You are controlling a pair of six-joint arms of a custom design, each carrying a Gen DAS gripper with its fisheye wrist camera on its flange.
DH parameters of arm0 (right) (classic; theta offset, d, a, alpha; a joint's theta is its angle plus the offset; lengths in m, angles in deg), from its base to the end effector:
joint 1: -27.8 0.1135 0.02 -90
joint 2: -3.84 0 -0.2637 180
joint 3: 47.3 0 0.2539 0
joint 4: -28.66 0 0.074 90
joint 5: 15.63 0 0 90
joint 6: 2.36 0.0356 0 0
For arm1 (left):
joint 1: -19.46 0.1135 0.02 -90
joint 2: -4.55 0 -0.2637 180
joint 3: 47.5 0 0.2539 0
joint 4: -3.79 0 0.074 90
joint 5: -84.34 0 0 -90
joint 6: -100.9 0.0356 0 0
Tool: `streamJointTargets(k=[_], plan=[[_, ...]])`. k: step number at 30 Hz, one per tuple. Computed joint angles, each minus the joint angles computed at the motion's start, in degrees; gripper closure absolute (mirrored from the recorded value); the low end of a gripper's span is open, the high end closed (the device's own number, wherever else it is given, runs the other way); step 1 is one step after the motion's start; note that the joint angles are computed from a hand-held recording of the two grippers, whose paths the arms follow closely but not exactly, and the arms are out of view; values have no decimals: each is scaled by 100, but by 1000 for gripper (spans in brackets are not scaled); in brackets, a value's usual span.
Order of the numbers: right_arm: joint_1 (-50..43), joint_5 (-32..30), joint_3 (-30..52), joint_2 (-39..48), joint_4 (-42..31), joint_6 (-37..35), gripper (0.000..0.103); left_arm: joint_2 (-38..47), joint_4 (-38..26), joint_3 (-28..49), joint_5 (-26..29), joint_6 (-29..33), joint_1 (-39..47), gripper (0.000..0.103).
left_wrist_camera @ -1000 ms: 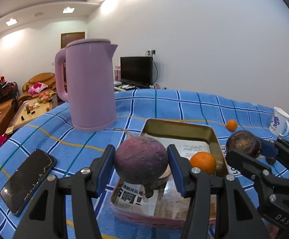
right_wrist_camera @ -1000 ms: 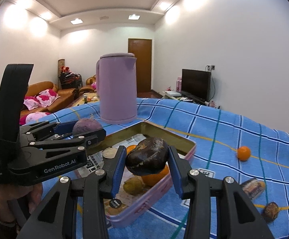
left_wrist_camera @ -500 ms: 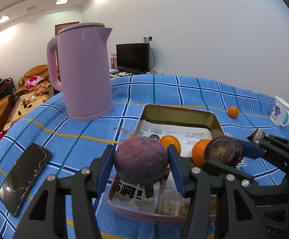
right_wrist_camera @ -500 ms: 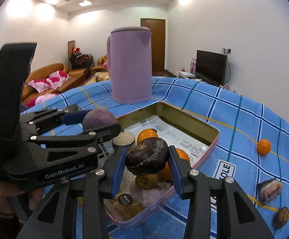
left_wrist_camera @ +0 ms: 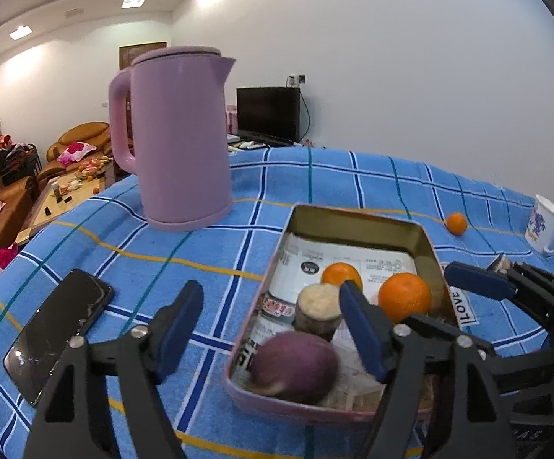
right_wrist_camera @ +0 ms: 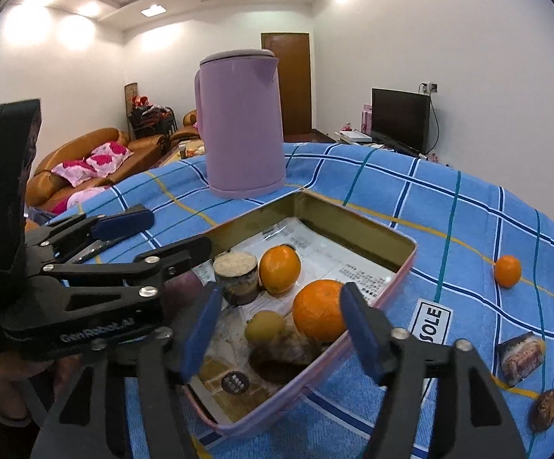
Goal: Organize fruits
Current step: 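Lower the beet with left tool while right tool lowers the brown fruit into the tin, opening both, then move left tool to the wrapped snack while right tool approaches a brown round taro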
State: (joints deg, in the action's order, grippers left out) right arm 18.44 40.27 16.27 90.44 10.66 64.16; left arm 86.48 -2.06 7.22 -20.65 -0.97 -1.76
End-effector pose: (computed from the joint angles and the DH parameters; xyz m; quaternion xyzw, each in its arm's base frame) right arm 0.3151 -0.0317 0.2095 -0.2275 0.8485 0.1439 0.4555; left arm 0.2826 -0.0999 0.1994 0.0091 0.8737 -0.0247 0.4857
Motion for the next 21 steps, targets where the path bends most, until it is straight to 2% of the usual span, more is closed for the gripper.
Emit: streamJointTargets(k=[2, 5, 10, 14, 18, 21], plan=[[0, 58, -115, -101, 135, 18, 35, -106, -26, -28, -76, -42, -37, 25], [-68, 217, -374, -363, 399, -31, 35, -306, -83, -25, -178, -73, -184, 12], [-765, -70, -342, -621, 137, -265, 35, -452, -224, 161, -366, -88, -671, 9], [-1578, -282, -79, -474, -54, -349, 35, -231, -371, 510, -508, -84, -1194, 8], [-2283, -72, 283, -78, -63, -343, 35, 160, -485, 941, -612, -68, -1676, 4], [-2704, 130, 662, 324, -183, -267, 35, 550, -647, 1351, -480, -98, -1898, 3]])
